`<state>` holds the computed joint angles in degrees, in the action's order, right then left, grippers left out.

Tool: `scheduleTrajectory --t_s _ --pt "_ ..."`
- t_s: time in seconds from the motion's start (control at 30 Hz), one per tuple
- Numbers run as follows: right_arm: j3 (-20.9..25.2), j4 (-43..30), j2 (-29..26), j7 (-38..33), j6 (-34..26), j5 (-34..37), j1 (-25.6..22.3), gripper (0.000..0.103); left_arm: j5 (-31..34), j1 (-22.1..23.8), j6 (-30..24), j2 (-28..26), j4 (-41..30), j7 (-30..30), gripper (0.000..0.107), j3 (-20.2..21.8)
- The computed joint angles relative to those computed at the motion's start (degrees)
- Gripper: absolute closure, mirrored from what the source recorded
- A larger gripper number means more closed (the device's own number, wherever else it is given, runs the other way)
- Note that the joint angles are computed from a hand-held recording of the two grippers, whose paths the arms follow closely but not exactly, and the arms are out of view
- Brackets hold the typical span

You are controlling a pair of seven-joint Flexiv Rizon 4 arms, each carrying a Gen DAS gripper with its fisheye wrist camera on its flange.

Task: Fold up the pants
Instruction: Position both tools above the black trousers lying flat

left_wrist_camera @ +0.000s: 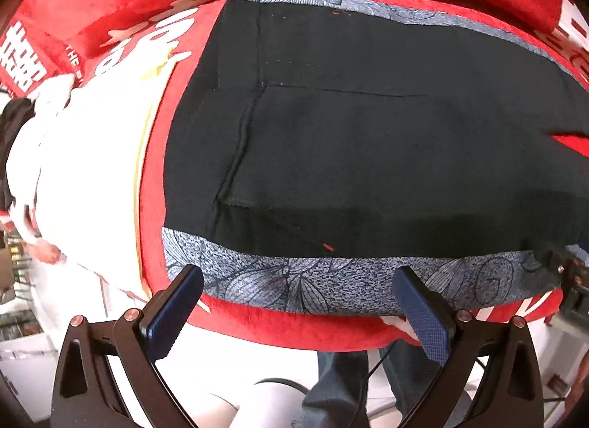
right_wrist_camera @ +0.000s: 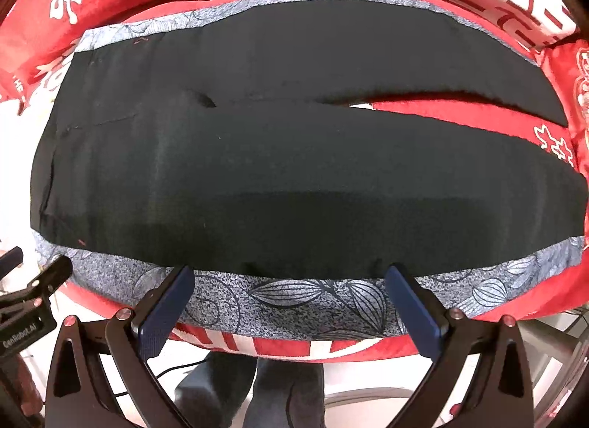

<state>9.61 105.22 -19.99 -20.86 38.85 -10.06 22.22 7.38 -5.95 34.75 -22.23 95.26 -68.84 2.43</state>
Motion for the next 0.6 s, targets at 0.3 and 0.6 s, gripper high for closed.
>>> scheduleTrajectory --t_s 0.3,0.6 --pt "0.09 -1.57 -0.54 3.37 -1.69 -0.26 1.40 0.000 -0.81 0.93 1.16 -0.69 0.00 4.05 0.004 -0.32" --pt "0.88 -2.45 -0.01 5.35 -4.85 0.28 2.71 0.000 -2.48 1.92 1.72 -1.60 -0.44 6.13 0.004 -0.14"
